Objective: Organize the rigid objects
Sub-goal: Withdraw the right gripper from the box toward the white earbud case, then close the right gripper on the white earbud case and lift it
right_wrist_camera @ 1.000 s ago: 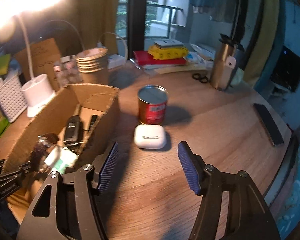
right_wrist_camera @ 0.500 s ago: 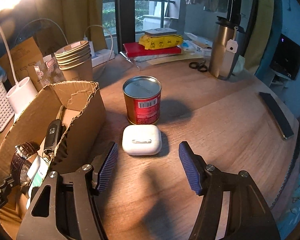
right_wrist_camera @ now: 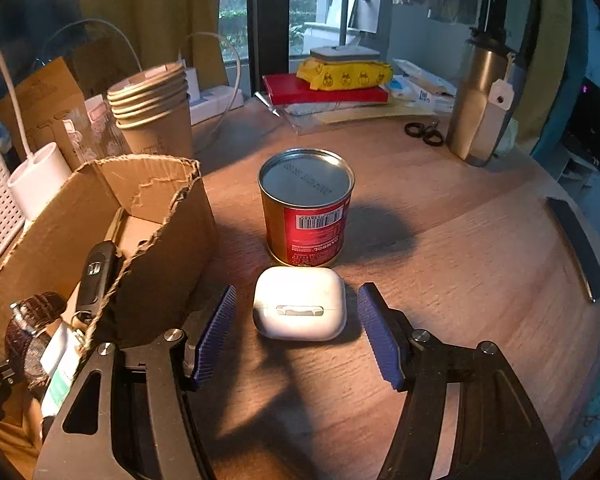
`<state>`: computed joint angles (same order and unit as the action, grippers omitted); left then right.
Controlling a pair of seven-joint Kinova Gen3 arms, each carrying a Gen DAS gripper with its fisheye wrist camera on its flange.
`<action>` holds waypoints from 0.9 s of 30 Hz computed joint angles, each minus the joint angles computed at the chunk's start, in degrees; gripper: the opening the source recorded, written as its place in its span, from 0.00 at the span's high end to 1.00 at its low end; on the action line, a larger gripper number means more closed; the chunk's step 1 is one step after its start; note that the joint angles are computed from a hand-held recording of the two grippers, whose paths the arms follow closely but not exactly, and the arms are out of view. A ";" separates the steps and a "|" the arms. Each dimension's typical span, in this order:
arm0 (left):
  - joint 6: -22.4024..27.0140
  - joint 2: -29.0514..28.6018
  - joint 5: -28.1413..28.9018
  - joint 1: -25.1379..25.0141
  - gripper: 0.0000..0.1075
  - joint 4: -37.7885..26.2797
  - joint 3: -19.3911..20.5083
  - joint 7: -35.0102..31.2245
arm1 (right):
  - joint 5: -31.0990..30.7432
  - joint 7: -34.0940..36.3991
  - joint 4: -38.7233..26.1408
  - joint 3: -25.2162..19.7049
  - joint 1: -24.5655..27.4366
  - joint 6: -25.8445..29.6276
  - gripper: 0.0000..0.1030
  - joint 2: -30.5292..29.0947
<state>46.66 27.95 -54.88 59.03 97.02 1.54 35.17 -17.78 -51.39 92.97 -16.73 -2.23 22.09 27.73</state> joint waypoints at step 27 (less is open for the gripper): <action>1.64 0.49 0.98 -0.16 0.90 -1.20 0.41 -1.69 | 5.21 -4.89 -0.35 2.95 -3.19 -0.06 0.45 0.71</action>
